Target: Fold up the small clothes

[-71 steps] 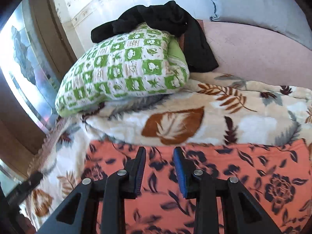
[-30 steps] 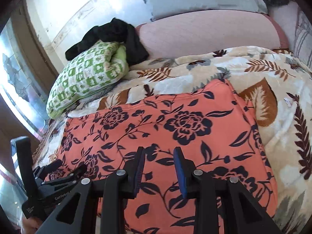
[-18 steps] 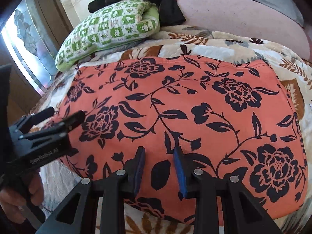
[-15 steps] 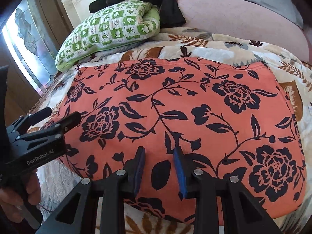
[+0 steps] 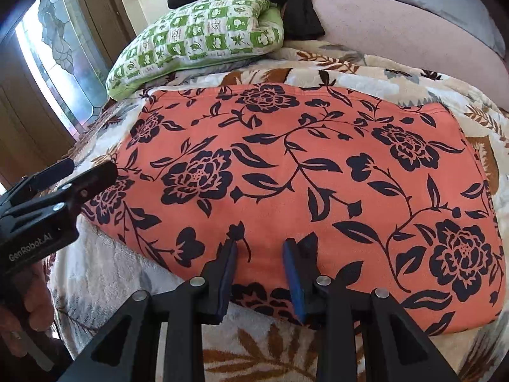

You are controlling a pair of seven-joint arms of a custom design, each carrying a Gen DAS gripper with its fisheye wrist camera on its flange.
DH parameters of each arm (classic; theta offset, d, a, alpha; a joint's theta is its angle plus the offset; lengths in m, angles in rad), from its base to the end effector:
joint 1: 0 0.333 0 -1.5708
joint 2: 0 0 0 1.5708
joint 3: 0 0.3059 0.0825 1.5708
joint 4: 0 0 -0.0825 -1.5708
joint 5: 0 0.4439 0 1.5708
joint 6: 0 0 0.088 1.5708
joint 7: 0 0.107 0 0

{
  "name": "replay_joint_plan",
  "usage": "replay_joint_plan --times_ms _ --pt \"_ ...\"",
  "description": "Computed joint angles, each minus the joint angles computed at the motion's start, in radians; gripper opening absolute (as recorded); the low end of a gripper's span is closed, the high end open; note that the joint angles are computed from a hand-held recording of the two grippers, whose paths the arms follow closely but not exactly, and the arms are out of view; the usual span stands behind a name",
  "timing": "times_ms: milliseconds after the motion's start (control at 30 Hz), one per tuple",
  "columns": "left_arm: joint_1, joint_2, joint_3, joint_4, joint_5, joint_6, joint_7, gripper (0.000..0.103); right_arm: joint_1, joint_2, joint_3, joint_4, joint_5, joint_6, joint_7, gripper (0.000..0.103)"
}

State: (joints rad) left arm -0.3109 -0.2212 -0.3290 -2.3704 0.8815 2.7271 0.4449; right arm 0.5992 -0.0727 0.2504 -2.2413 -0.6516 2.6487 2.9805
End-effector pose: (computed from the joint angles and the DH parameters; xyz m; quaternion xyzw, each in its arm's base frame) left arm 0.4278 -0.3566 0.4143 -0.5644 0.7284 -0.2684 0.2808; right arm 0.3819 0.4604 0.4020 -0.6546 0.6877 -0.1343 0.2840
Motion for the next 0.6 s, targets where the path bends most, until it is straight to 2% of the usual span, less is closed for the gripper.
replay_joint_plan --times_ms 67,200,367,600 --pt "0.000 -0.014 -0.001 -0.009 0.004 0.007 -0.005 0.092 -0.007 -0.032 -0.001 -0.028 -0.027 0.034 0.047 0.034" --pt "0.003 -0.025 -0.002 -0.014 0.002 0.022 -0.009 0.092 -0.031 -0.099 0.014 -0.075 -0.113 0.021 0.158 0.034" --pt "0.004 -0.018 -0.004 -0.002 -0.001 0.025 -0.004 0.092 -0.058 -0.177 0.013 -0.144 -0.105 0.002 0.230 0.034" --pt "0.003 -0.004 -0.006 0.014 0.000 0.028 -0.007 0.092 -0.088 -0.243 0.009 -0.208 -0.072 -0.005 0.248 0.034"
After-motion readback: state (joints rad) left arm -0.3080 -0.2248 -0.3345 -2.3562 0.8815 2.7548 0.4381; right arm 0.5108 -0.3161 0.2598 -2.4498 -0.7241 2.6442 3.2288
